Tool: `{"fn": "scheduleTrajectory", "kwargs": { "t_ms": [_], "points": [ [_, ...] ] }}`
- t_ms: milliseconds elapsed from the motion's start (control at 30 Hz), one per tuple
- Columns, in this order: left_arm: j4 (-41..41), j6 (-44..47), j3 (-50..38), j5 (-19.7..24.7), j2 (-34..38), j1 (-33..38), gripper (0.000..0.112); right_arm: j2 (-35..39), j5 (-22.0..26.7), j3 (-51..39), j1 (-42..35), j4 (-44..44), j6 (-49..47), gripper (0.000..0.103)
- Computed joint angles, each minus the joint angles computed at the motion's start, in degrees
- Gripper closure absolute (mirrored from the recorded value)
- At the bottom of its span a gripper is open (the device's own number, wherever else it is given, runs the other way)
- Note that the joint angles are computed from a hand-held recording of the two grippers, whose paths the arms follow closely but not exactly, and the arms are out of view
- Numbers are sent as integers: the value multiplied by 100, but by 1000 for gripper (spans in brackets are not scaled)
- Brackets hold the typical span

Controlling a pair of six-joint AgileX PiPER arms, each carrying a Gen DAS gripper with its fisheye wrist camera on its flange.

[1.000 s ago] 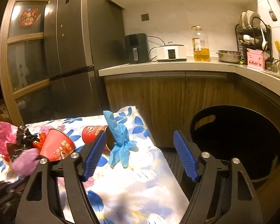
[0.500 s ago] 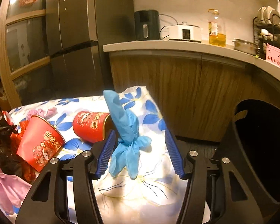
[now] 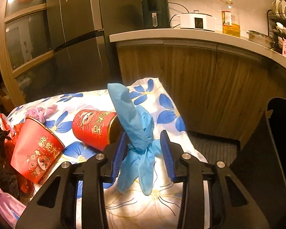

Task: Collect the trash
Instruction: 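Grasp the pink glove with the left tool while the right tool grasps the blue glove, then carry both gloves over the black bin with both tools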

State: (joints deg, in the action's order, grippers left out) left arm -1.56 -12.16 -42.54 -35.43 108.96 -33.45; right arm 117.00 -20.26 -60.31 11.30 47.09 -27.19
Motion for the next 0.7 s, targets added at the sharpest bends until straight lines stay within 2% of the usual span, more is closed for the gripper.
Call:
{"fn": "scheduleTrajectory", "kwargs": {
  "t_ms": [133, 333, 700],
  "points": [
    [-86, 50, -20, 9, 3, -43, 110, 76, 130, -142, -4, 58, -123, 84],
    [-55, 30, -58, 42, 16, -27, 110, 101, 95, -129, 9, -159, 51, 99],
    [-98, 87, -26, -19, 9, -38, 110, -154, -316, 251, 6, -697, 751, 102]
  ]
}}
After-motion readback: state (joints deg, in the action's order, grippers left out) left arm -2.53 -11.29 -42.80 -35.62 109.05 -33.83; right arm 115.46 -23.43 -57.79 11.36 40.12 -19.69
